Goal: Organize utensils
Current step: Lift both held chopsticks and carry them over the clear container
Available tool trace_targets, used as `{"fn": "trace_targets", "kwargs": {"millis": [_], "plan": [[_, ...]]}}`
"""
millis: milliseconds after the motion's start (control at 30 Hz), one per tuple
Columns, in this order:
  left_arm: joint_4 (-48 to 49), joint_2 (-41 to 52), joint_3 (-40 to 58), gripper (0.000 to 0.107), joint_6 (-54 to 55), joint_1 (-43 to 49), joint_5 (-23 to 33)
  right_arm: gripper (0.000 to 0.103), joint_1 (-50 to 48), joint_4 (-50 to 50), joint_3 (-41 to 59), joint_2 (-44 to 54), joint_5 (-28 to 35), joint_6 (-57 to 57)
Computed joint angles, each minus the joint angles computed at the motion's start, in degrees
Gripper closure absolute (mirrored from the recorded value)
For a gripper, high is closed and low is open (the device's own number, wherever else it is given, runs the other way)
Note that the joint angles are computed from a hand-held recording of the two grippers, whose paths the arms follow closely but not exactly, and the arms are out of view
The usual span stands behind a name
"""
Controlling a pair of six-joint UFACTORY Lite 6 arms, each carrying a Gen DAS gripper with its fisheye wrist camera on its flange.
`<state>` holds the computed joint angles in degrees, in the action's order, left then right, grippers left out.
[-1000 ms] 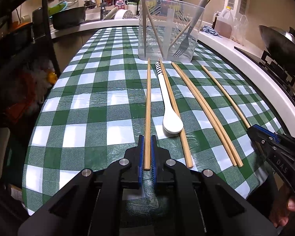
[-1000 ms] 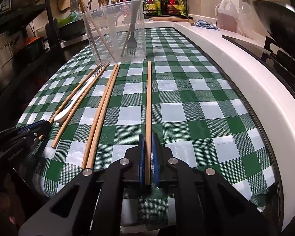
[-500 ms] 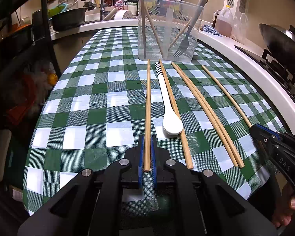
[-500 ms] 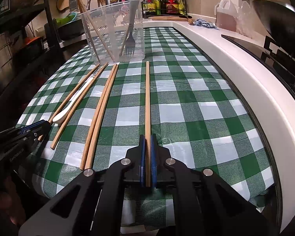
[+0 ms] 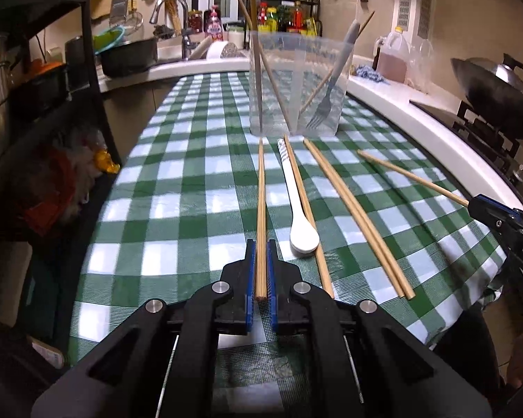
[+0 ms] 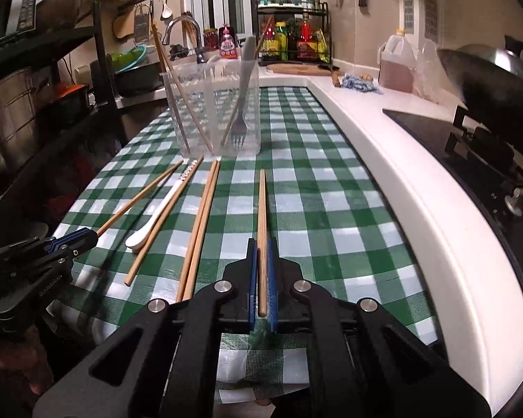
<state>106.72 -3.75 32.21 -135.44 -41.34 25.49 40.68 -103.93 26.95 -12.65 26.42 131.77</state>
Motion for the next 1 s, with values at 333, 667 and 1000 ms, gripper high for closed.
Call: {"fn": "trace_targets", "kwargs": {"millis": [333, 667, 1000], "plan": [[-10.7, -10.58, -1.8, 0.101, 13.19, -6.37, 8.4, 0.097, 2.45, 11.2, 0.18, -9.87, 3.8, -14.9], [-12.71, -15.26, 3.94, 0.101, 23.58, -1.21, 5.96, 0.097, 0.67, 13.61, 4.98, -11.56, 2.72, -22.09], [-24.1, -10.58, 19.82, 0.101, 42.01, 12.51, -8.4, 0.097, -5.33, 17.96, 17.51, -6.6, -4.6, -31.8]]}}
